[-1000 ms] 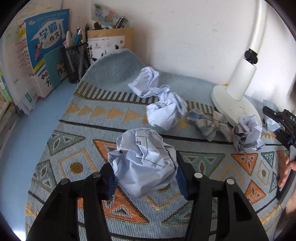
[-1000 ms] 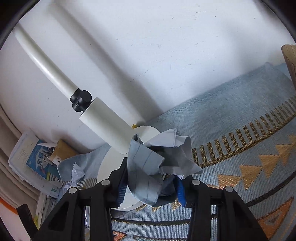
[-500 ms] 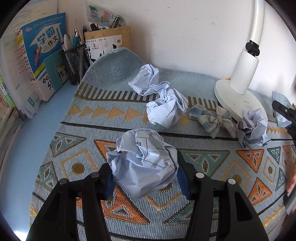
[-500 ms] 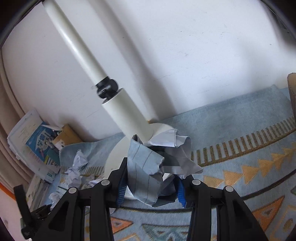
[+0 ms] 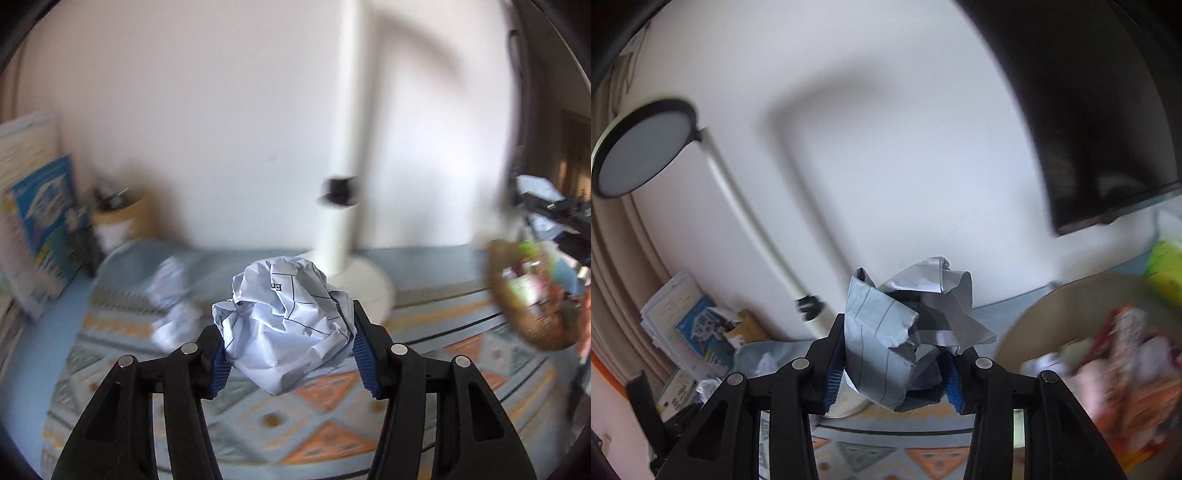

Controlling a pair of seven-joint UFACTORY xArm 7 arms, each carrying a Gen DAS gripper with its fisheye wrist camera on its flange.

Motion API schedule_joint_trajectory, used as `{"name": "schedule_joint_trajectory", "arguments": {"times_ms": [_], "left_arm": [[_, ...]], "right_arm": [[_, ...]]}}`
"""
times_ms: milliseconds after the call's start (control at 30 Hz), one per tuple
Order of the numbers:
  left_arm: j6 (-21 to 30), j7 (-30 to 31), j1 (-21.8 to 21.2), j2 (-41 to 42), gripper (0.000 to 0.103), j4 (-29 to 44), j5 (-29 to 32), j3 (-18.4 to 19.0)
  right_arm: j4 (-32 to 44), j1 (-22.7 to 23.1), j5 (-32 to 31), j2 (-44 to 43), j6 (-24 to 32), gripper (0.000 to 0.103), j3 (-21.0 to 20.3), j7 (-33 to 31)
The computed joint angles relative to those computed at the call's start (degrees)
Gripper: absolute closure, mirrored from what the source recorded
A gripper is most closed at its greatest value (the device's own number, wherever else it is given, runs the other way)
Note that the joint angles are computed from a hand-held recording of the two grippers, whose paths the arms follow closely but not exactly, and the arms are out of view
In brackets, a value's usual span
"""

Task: Organize objects
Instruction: 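Carry both paper balls to the golden bowl and open both tools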

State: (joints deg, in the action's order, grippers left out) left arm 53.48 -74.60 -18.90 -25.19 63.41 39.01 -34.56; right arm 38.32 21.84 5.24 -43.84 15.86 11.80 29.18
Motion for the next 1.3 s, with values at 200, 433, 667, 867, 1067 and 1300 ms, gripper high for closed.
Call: {"name": "schedule_joint_trajectory", "arguments": {"times_ms": [200, 433, 667, 867, 1067, 1300], "left_arm": [[-1.2, -1.3, -1.3, 20.3, 0.049, 19.2, 11.5, -6.7], [4.3, 5.4, -16.7, 46.9, 0.049, 45.9, 22.6, -7.3], [4.7, 10.9, -26.4, 58.4, 0.044, 59.4, 20.8, -2.4], [8.1, 18.1, -27.9, 64.0, 0.001, 67.2, 10.4, -1.7], [5.1, 17.1, -29.3, 60.9, 0.001, 63.4, 8.4, 2.7], [1.2, 14.4, -29.4, 54.7, 0.001, 56.6, 4.6, 7.2]], "right_arm": [[4.6, -2.7, -1.0, -0.5, 9.7, 0.058, -6.2, -6.3], [10.5, -2.9, 1.9, 4.4, 19.4, 0.058, -10.2, -16.7], [10.8, -6.0, 4.8, 6.6, 21.7, 0.043, -11.0, -23.2], [11.7, -10.0, 4.0, 7.3, 23.3, 0.0, -9.6, -21.7], [10.4, -11.0, 5.3, 5.6, 23.3, 0.0, -10.3, -21.0], [10.0, -12.1, 5.4, 3.3, 24.3, 0.0, -10.4, -19.2]]}}
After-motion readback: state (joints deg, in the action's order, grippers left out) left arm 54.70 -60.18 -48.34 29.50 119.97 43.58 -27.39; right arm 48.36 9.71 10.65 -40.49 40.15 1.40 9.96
